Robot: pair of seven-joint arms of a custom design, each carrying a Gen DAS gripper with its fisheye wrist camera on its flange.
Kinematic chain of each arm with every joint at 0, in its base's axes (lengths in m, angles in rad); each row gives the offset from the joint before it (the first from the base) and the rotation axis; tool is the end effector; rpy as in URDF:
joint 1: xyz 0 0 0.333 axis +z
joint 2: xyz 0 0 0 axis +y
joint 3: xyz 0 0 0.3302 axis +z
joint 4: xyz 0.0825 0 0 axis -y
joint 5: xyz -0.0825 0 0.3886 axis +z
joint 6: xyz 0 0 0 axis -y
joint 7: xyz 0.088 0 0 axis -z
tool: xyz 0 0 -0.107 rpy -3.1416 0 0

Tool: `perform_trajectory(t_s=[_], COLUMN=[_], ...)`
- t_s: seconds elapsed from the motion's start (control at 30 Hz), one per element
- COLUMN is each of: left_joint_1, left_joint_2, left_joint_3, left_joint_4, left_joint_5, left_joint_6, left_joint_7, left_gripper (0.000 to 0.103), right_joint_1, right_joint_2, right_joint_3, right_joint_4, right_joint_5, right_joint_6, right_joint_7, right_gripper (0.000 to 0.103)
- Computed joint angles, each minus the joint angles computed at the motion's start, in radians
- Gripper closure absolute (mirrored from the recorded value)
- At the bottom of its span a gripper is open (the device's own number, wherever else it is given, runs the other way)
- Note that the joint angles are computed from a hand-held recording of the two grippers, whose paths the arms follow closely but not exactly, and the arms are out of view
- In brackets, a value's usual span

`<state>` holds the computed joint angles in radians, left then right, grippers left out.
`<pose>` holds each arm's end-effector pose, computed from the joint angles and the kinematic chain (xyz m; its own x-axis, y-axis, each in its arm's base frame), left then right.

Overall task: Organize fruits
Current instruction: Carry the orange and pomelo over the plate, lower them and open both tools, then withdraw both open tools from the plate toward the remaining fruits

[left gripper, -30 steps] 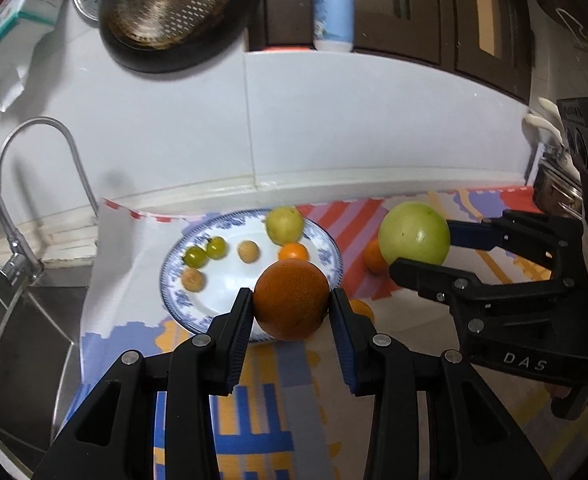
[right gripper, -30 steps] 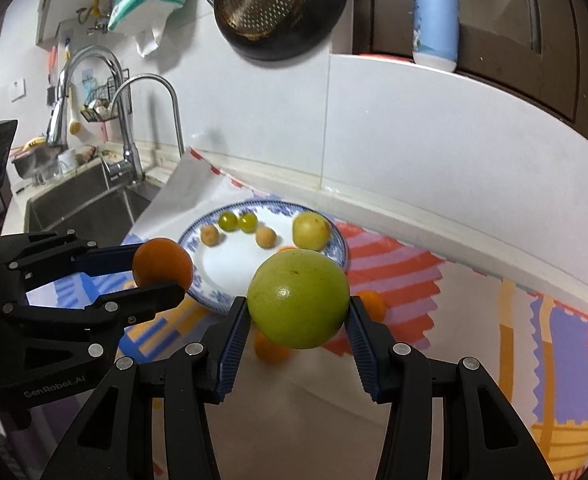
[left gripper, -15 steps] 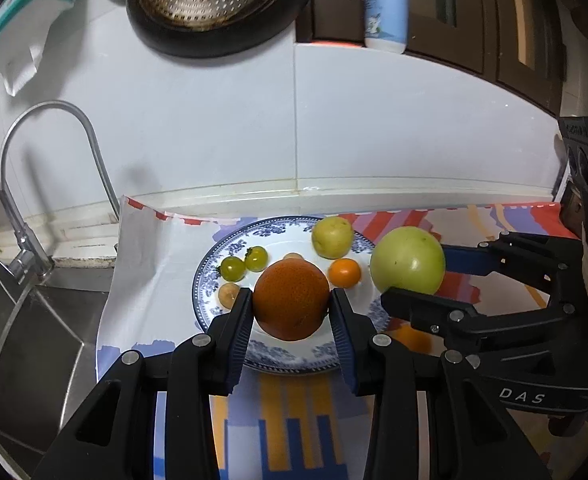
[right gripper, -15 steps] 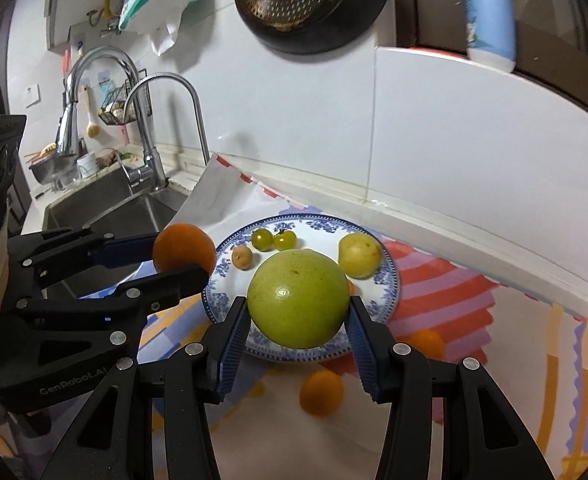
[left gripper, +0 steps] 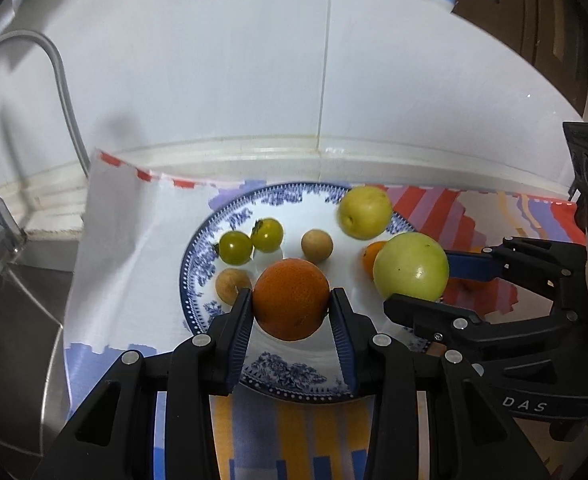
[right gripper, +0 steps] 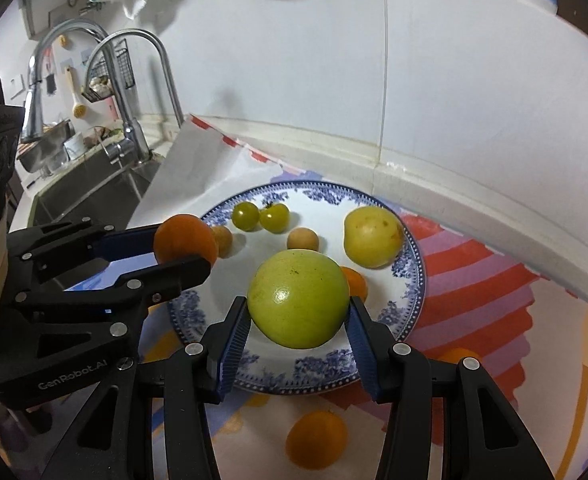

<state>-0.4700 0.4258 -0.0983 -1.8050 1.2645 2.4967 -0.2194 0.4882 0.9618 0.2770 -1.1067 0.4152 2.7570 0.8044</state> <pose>0.5731 -0.3652 0.3446 0.2630 -0.9646 0.0188 -0.6282 -0.1861 -0.7554 0.6727 0.4921 0.3231 0.8541 -0.5160 -0.0656 -0.3933 -0.5580 -0.7307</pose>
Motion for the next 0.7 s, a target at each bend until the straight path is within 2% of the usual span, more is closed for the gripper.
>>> perform_trajectory(t_s=[0.2, 0.5, 0.57, 0.7], left_joint_1=[0.006, 0.0, -0.01, -0.022], left_joint_2=[0.031, 0.038, 0.029, 0.0], left_joint_3=[0.001, 0.016, 0.022, 0.016], left_joint_4=[0.024, 0.025, 0.019, -0.001], left_joint_5=[-0.047, -0.081, -0.064, -0.036], left_joint_6=[0.005, 0.023, 0.009, -0.04], left_joint_7=[0.052, 0.07, 0.053, 0.021], left_gripper=[0.065, 0.064, 0.057, 0.054], right_joint_1=[0.029, 0.029, 0.03, 0.031], right_joint_2=[0.05, 0.062, 0.063, 0.062], right_joint_3=[-0.042, -0.04, -0.041, -0.044], right_joint_4=[0.084, 0.109, 0.112, 0.114], right_joint_5=[-0.036, -0.047, -0.047, -0.048], right_joint_6=[-0.059, -0.081, -0.086, -0.105], right_joint_7=[0.052, 0.06, 0.065, 0.078], right_gripper=[0.053, 0.053, 0.053, 0.053])
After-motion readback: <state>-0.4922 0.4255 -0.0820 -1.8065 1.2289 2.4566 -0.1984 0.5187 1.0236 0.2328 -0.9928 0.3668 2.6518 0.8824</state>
